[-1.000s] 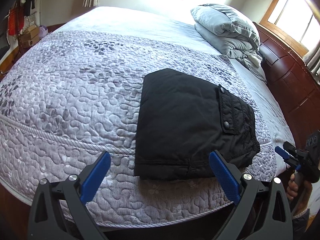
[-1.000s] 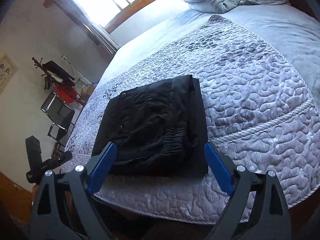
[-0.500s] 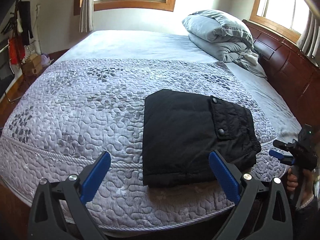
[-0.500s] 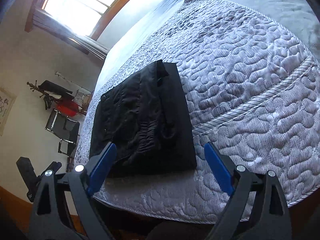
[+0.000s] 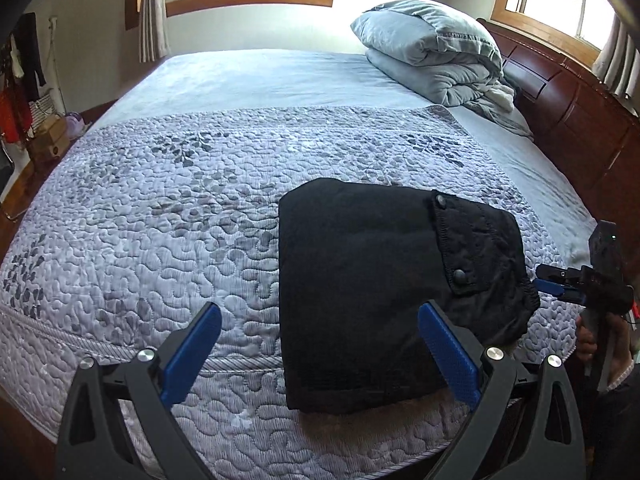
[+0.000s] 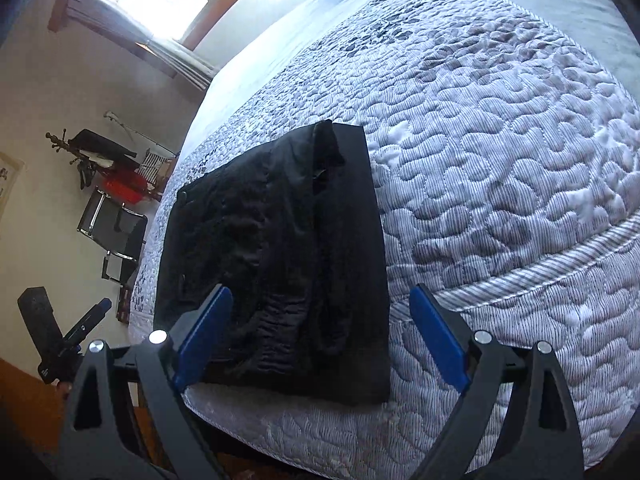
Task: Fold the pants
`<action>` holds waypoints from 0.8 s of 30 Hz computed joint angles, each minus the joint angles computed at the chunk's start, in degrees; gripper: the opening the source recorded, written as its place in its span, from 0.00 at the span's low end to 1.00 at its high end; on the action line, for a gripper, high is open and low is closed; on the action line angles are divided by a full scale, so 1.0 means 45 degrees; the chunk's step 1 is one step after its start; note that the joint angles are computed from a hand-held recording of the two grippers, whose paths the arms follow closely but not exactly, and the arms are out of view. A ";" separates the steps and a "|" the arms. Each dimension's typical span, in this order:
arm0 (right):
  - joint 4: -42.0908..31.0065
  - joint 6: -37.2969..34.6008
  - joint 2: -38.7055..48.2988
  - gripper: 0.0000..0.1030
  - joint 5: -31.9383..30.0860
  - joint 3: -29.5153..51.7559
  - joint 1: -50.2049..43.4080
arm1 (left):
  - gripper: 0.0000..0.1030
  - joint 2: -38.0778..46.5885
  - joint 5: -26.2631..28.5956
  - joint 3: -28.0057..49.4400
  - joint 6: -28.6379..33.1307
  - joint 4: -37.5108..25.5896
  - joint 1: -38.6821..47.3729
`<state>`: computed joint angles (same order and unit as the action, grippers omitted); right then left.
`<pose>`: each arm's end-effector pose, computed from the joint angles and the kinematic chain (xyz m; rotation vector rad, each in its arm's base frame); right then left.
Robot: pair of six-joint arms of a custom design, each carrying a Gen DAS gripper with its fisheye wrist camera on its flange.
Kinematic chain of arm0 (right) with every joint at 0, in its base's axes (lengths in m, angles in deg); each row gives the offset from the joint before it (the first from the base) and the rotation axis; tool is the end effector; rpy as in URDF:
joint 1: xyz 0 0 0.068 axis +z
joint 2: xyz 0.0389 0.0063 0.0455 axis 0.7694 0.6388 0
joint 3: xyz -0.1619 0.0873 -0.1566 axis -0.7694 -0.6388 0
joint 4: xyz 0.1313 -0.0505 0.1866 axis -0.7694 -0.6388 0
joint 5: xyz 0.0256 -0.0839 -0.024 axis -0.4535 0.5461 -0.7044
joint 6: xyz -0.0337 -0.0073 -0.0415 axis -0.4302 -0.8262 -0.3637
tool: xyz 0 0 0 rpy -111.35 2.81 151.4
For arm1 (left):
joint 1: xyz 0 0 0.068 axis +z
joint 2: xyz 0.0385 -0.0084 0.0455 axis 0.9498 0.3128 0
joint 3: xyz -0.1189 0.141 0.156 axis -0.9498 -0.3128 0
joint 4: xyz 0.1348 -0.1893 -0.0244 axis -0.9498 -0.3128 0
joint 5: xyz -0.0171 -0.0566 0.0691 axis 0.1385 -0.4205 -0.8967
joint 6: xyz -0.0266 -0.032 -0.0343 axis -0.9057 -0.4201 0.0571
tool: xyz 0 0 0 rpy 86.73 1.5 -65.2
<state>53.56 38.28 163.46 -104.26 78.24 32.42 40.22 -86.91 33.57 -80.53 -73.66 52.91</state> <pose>0.3481 -0.0858 0.1088 0.1033 2.5831 0.9787 0.2583 -0.0854 0.2046 -0.0145 2.5182 -0.1692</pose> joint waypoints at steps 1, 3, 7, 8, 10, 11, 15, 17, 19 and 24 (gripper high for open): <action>-0.0087 -0.0029 0.0229 0.87 0.0030 0.0230 0.0076 | 0.96 0.0590 0.0772 0.0176 0.0319 0.0112 0.0614; -0.0296 -0.0162 0.0688 0.87 0.0072 0.0688 0.0175 | 0.96 0.1537 0.2309 0.0350 0.0802 0.0473 0.1731; -0.0750 -0.0481 0.1538 0.87 0.0133 0.1453 0.0282 | 0.96 0.4878 0.5951 0.1981 0.1553 -0.0154 0.4067; -0.0874 -0.0579 0.1729 0.88 -0.0025 0.1625 0.0267 | 0.96 0.5572 0.6898 0.2324 0.1753 -0.0235 0.4494; -0.1203 -0.0802 0.2263 0.88 -0.0577 0.2103 0.0189 | 0.96 0.6964 0.8769 0.3118 0.2197 -0.0530 0.5105; -0.1405 -0.0912 0.2515 0.88 -0.0819 0.2338 0.0145 | 0.96 0.7463 0.9334 0.3457 0.2487 -0.0690 0.5234; -0.2516 -0.1346 0.3716 0.88 -0.1825 0.3532 -0.0032 | 0.96 0.9265 1.1700 0.4782 0.3583 -0.1607 0.5442; -0.2877 -0.1550 0.4134 0.89 -0.2064 0.3975 -0.0078 | 0.96 0.9672 1.1856 0.5056 0.3469 -0.1628 0.5355; -0.3317 -0.1877 0.4525 0.91 -0.2273 0.4488 -0.0128 | 0.96 1.0222 1.1820 0.5586 0.3769 -0.1962 0.5222; -0.5229 -0.3059 0.5780 0.94 -0.2631 0.6363 -0.0293 | 0.96 1.1682 1.2866 0.6960 0.4572 -0.3085 0.5239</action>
<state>30.02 24.51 189.47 -116.10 106.88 31.10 92.79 -29.02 64.89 -59.96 -87.54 76.49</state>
